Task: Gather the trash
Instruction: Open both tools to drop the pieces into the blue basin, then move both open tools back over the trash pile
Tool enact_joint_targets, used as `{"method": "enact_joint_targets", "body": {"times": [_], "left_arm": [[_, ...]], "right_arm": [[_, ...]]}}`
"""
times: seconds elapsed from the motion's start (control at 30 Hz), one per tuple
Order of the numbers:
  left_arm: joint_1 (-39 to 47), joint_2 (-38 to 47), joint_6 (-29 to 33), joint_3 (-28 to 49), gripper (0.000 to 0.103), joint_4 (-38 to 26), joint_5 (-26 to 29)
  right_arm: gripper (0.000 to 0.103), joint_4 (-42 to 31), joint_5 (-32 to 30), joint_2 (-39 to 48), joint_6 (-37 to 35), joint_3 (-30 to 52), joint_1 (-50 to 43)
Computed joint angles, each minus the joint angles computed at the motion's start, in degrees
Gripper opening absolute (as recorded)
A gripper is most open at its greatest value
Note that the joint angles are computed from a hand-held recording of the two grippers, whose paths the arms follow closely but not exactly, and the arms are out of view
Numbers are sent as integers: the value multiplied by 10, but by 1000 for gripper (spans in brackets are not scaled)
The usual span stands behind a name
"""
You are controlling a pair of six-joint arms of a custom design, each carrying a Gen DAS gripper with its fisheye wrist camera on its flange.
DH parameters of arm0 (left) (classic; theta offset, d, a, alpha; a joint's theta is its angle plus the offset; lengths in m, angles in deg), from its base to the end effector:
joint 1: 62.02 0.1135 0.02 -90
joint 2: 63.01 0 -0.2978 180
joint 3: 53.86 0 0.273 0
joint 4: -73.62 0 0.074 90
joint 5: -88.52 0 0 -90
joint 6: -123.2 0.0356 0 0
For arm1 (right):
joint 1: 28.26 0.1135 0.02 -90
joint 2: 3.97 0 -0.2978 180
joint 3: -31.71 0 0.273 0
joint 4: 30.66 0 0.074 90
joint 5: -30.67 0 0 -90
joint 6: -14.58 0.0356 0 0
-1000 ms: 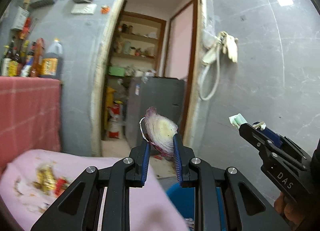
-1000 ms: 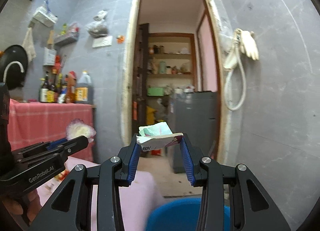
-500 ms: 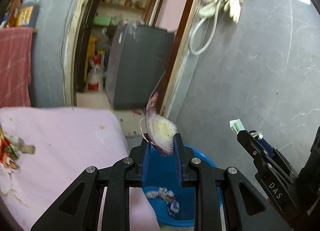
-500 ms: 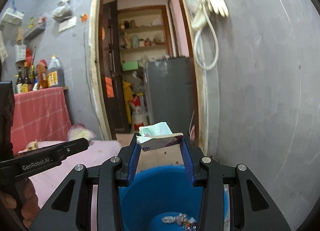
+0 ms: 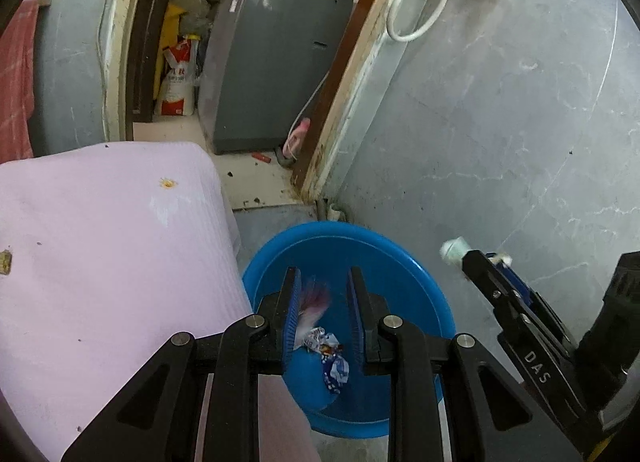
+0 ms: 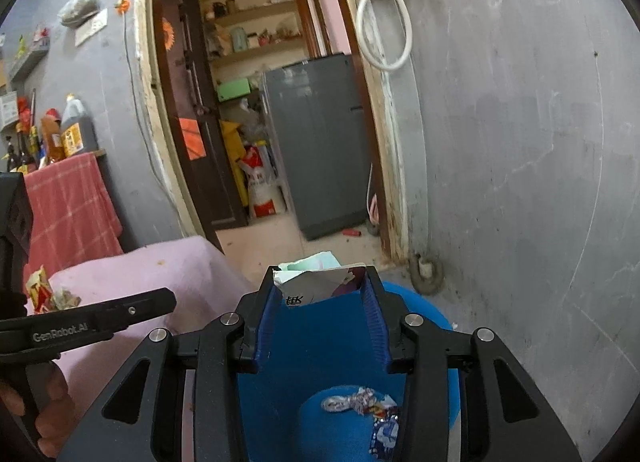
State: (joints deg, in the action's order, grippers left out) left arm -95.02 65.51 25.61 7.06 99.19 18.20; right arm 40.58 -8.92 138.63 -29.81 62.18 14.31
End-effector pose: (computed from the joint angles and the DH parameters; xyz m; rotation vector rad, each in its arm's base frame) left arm 0.3200 -0.2221 0.0221 0.6980 2.2663 -0.7495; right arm 0.1856 0.1332 -0.0218 0.4725 1.9448 -0.0395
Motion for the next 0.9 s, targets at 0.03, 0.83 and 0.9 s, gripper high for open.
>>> {"method": "enact_joint_targets", "body": {"times": [0.03,0.83,0.9], "left_arm": [[-1,2,3,2,20,-4,0],[94,-146,-8,-198,96,225,-36],[108,-166,3,-219,99,245,-42]], "right_arm": [[39,-4,-2,0,5,-1,-1],[93,-107,139,-228,-90,-15,110],[103,-111,150,-241,-105,-7,122]]}}
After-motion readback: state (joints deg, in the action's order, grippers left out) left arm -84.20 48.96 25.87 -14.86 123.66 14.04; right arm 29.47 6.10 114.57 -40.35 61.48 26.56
